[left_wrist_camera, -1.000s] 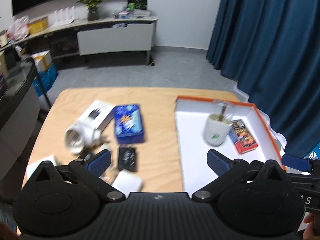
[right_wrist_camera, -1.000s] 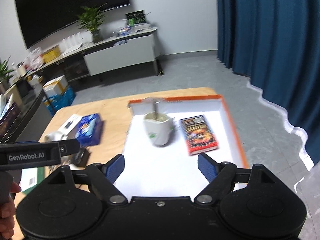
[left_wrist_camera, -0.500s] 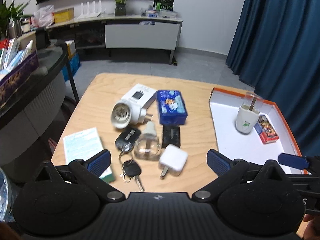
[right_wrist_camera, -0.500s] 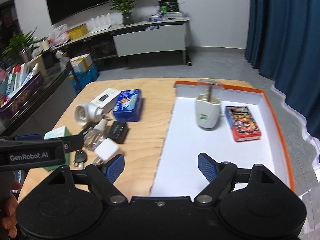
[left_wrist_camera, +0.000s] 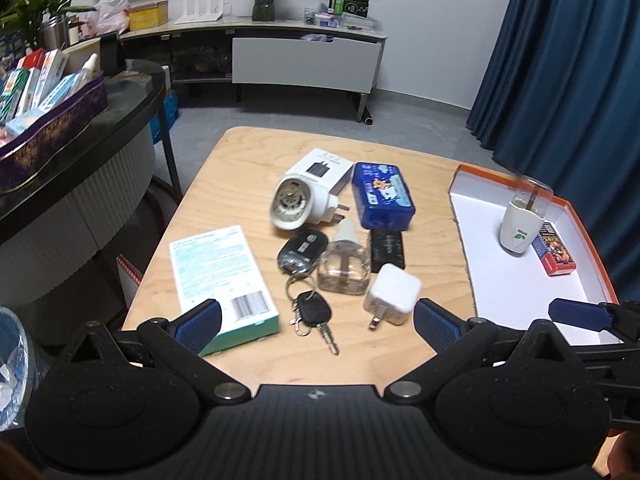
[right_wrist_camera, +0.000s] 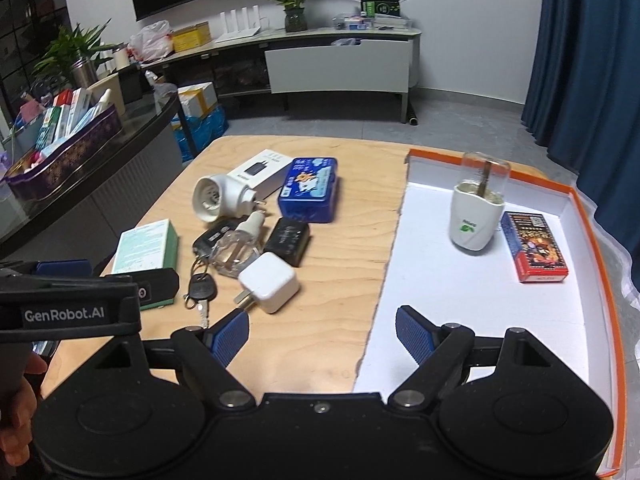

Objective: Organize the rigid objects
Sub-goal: 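Withdraw both open tools from the box back toward the table items, then grasp the green-and-white bandage box with the left tool while the right tool grasps the white charger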

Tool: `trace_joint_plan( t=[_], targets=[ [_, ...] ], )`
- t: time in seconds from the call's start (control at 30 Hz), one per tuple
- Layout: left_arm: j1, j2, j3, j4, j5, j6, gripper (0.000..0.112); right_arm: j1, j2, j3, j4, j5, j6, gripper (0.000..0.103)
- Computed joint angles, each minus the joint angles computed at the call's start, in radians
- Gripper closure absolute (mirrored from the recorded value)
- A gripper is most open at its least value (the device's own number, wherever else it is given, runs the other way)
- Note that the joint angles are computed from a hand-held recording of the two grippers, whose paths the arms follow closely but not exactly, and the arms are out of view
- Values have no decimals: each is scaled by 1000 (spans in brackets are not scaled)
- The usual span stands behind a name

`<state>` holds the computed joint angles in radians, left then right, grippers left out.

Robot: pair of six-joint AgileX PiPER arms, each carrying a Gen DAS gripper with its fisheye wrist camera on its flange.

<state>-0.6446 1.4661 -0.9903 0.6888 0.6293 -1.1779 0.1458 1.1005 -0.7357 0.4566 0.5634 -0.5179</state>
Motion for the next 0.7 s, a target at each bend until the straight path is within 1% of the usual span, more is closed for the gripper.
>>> trace_joint_plan(
  t=[0.23,0.3,0.4,0.5,0.57,0.63,0.7],
  targets=[
    [35,-73,109,16,-43,-32,9,35,-11,23,-12,0,10,8],
    [42,-88,143,44,-43,-64,9,29,-12,27,2,5,3,8],
    [76,-97,183,37,-58,-66,9,13,-5,29,29,8,-22,8],
    [116,-83,190,29,-62,-90,9,-9,-2,33,58,15,-52,8],
    [148,-64,177,17,-84,-103,9,-8,3,35,62,12,-51,8],
    [168,-30,150,23,-99,-121,9,-9,8,35,64,9,-54,8],
    [177,17,109,42,-91,-143,9,-11,10,33,62,9,-55,8]
  ],
)
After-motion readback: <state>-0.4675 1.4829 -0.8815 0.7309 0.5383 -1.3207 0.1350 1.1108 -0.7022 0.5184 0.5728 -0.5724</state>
